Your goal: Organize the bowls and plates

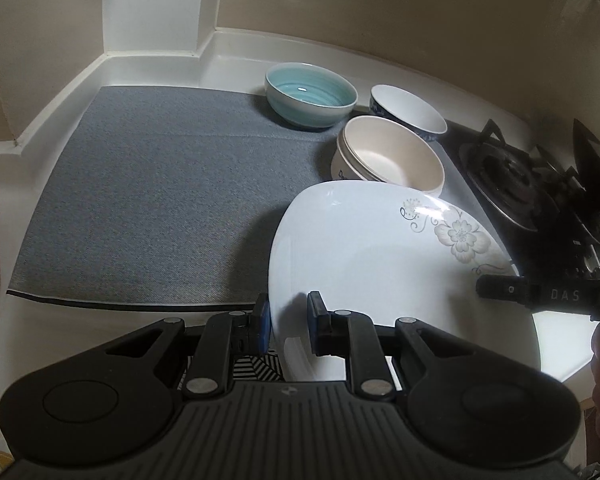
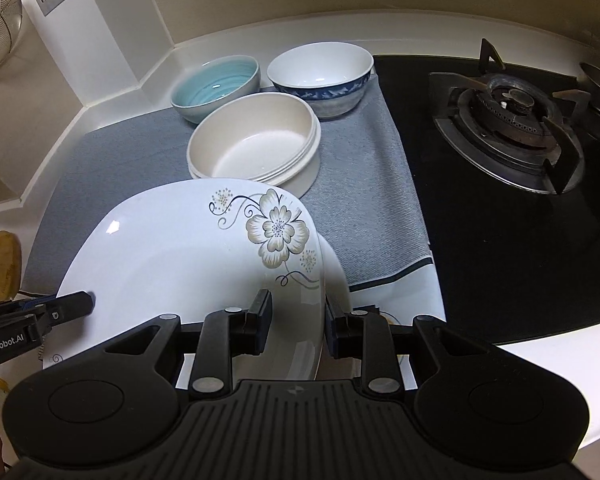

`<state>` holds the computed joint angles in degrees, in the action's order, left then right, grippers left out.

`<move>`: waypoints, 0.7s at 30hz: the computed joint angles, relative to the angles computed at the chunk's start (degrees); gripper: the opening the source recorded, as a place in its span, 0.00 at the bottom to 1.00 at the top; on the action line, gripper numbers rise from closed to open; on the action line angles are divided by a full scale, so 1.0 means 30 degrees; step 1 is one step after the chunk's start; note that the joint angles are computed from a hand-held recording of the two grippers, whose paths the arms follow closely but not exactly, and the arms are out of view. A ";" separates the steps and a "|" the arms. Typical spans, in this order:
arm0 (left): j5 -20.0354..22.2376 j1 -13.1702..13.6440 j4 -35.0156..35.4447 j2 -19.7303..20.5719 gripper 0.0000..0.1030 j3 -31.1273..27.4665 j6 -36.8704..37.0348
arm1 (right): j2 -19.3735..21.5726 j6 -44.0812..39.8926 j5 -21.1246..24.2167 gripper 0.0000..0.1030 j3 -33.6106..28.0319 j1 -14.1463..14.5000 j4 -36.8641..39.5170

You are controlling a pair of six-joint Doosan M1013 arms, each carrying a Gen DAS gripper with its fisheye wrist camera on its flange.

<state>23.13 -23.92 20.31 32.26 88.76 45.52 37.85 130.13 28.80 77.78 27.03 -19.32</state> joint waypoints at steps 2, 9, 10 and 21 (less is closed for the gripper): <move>0.0052 -0.0042 0.0067 0.0040 0.20 -0.0030 0.0003 | -0.0010 -0.0146 0.0064 0.28 0.0038 -0.0031 0.0124; 0.0182 -0.0170 0.0218 0.0026 0.20 0.0075 -0.0259 | -0.0076 -0.0895 0.0144 0.28 0.0258 -0.0107 0.0672; 0.0200 -0.0181 0.0247 0.0023 0.20 0.0082 -0.0284 | -0.0100 -0.0934 0.0139 0.28 0.0288 -0.0101 0.0678; 0.0267 -0.0320 0.0871 0.0018 0.23 0.0238 -0.0900 | -0.0177 -0.0991 0.0328 0.28 0.0324 -0.0013 0.0162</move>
<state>23.93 -24.88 22.92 32.32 89.47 42.82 37.32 127.16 29.78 78.75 26.99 -18.83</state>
